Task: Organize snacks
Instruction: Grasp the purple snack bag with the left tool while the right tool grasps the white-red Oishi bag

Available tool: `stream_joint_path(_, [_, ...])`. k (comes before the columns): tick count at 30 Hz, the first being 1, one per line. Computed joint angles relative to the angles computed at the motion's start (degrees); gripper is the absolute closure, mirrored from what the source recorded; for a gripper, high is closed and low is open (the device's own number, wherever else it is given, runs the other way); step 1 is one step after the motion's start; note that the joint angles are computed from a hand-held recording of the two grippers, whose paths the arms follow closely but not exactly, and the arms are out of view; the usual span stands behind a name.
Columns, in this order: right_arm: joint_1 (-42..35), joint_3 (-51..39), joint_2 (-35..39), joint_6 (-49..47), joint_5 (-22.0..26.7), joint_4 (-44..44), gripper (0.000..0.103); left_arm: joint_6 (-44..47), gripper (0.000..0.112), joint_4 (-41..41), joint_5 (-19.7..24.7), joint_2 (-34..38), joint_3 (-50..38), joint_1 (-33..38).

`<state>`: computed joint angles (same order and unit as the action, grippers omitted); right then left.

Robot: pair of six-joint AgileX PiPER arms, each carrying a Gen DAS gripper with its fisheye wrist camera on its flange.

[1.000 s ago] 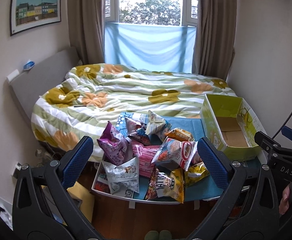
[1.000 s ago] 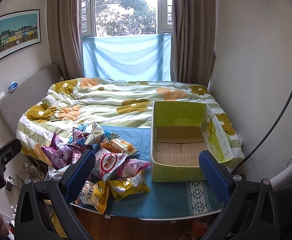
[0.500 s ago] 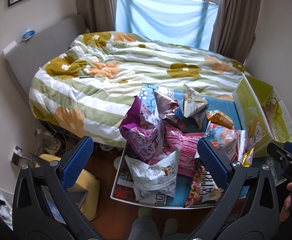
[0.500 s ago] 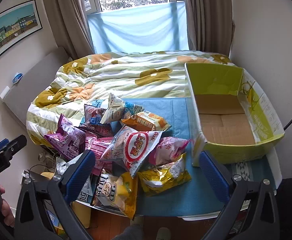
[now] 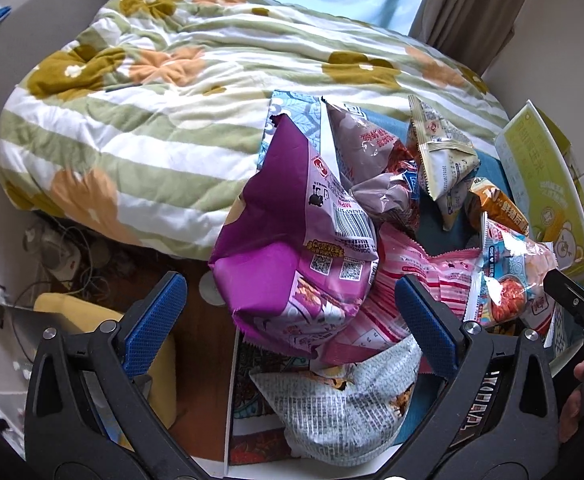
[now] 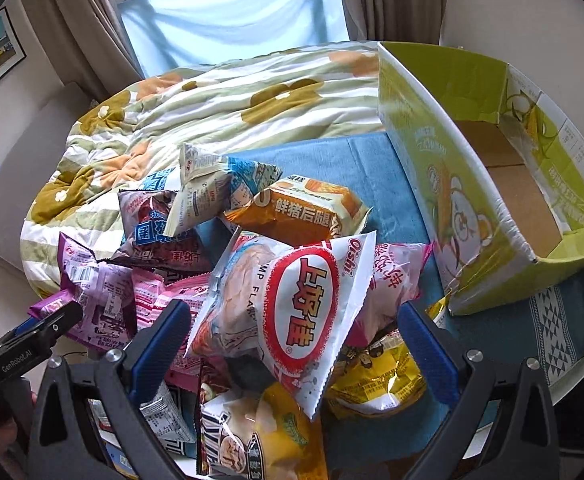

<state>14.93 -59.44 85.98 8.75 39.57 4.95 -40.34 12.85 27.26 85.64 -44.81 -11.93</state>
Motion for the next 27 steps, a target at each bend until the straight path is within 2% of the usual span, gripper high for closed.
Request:
stream_joint_path(7, [0.95,-1.18,4.19,4.93,-1.25,-2.33,0.0,8.94,0.01,-5.49,-1.73,5.69,-3.01,2.01])
stream_joint_path(11, [1.01,-2.1,6.09,6.13,-1.56,-2.46,0.0,12.08,0.023,-6.95,-1.0,7.1,-4.14,2.15])
stream_joint_path(19, [1.59,-2.72,7.76,8.23,-2.14,-2.91,0.001,13.02,0.036,-6.71,0.03,7.06,-4.75,2.47])
stream_joint_path(21, [1.91,-2.88,7.8,8.88,-1.96,-3.3,0.008,12.99,0.043,-6.33,0.07,6.72,-4.59,2.23])
stream_joint_path(24, [2.16,-3.29,7.91,10.38,-0.71,-3.91,0.026,14.37,0.052,-7.33,0.31,6.15,-4.54,2.21])
stream_joint_path(27, [2.84,-3.36,7.38,11.95,0.26,-5.18,0.032,12.73,0.053,-5.42,0.64,5.25,-4.2,1.39])
